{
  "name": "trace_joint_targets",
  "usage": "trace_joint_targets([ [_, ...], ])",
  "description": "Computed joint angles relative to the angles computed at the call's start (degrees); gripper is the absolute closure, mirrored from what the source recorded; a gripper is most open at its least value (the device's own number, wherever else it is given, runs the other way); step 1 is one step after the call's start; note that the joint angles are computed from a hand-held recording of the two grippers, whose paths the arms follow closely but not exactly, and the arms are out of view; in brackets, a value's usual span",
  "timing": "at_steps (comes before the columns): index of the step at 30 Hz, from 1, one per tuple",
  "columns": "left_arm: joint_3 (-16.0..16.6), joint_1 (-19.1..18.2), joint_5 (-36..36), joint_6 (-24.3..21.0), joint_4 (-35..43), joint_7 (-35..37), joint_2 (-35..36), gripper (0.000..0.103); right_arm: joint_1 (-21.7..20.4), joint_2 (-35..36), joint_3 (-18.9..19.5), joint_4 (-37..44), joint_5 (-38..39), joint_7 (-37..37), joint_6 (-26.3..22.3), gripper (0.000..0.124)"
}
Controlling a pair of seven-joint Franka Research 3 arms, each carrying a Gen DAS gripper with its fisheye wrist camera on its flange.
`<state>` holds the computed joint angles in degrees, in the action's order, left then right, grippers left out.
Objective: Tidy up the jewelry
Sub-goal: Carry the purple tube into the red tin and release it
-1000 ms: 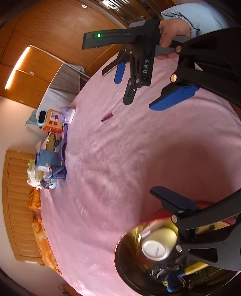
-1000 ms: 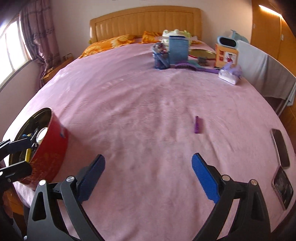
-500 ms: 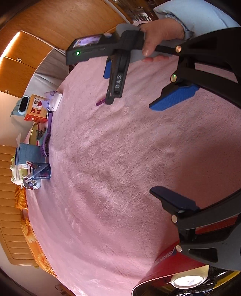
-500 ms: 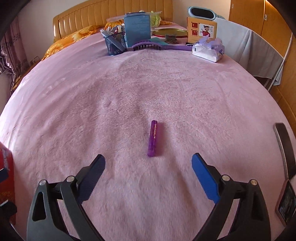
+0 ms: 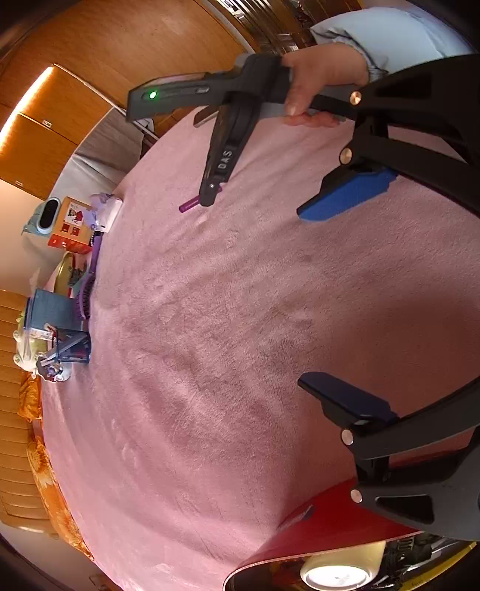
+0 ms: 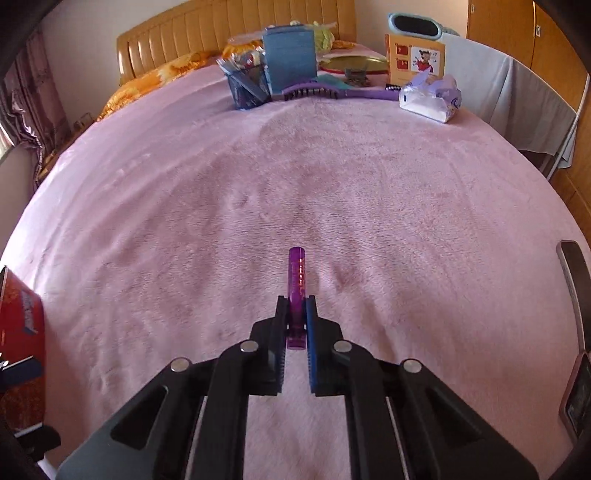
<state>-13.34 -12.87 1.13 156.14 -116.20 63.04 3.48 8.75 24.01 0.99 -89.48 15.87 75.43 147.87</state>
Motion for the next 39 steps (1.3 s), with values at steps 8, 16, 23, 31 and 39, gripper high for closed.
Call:
trace_joint_targets([
  [8, 1.02, -0.11, 2.83, 4.13, -9.41, -5.24, -10.87, 0.021, 0.86, -16.24, 4.05, -15.56, 10.57, -11.91, 3.80, 0.113],
  [16, 0.34, 5.45, 14.06, 7.08, -20.67, -18.48, -24.56, 0.021, 7.43, -22.37, 5.08, -18.68, 9.51, -14.97, 4.35, 0.113],
  [23, 4.29, 7.44, 14.78, 9.21, -30.24, -20.75, -35.93, 0.021, 12.49, -21.44, 6.93, -16.68, 5.59, -12.93, 3.37, 0.113],
  [31, 9.25, 14.98, 15.44, 5.36, -41.59, -16.94, -52.38, 0.016, 18.01, -13.73, 9.14, -6.35, 0.14, -12.04, -5.17, 0.113],
  [39, 13.36, 18.69, 15.38, 0.65, -49.61, -11.13, -63.96, 0.008, 24.20, -0.88, 9.53, 10.31, -5.64, -9.07, -20.90, 0.113],
])
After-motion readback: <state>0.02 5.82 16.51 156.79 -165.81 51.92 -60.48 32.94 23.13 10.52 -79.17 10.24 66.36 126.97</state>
